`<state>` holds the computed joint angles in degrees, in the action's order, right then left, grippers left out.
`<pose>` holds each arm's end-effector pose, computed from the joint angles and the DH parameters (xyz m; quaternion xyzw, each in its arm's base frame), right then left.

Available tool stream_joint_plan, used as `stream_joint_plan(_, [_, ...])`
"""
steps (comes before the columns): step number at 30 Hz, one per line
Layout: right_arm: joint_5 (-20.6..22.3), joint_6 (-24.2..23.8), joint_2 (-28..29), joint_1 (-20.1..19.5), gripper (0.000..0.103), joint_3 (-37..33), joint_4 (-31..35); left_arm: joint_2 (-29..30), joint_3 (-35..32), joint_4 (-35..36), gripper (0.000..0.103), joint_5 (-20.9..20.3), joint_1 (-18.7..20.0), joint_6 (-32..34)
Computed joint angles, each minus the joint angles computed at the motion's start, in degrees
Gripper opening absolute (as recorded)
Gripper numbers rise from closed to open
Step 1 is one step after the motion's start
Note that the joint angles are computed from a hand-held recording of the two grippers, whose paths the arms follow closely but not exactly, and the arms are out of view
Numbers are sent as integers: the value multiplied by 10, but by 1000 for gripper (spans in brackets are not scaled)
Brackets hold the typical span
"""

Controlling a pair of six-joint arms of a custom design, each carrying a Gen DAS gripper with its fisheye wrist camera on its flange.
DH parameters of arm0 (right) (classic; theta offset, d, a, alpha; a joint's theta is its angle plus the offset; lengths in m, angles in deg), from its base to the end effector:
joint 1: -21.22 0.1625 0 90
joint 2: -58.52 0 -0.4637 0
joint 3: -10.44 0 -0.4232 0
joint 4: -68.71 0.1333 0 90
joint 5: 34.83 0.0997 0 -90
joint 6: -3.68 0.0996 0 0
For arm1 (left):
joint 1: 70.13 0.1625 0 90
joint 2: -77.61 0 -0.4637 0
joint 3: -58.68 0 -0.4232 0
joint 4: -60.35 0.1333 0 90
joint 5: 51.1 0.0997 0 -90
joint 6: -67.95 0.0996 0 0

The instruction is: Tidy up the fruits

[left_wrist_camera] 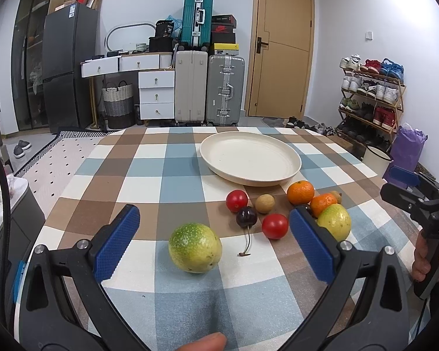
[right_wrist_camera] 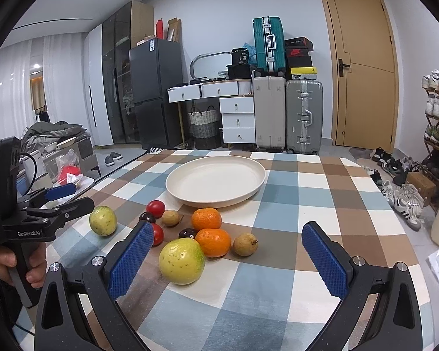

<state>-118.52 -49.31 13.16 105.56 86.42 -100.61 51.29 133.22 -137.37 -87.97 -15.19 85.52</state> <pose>0.0617 -0.8404 0.2864 0.3859 -0.8241 0.3835 0.1579 -0.2850 -0.7769 0.1081 0.1453 0.7944 -0.4977 0.3163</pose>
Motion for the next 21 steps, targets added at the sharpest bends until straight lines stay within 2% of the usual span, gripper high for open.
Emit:
stream_joint_plan(4, [-23, 7, 5, 3, 103, -11, 15, -3, 2, 5, 102, -5, 1, -6])
stream_joint_plan(13, [-81, 26, 19, 14, 103, -41, 84, -13, 2, 96, 102, -3, 6, -42])
stream_joint_plan(21, [-116, 47, 32, 21, 103, -72, 167, -20, -7, 174, 102, 2, 18, -121])
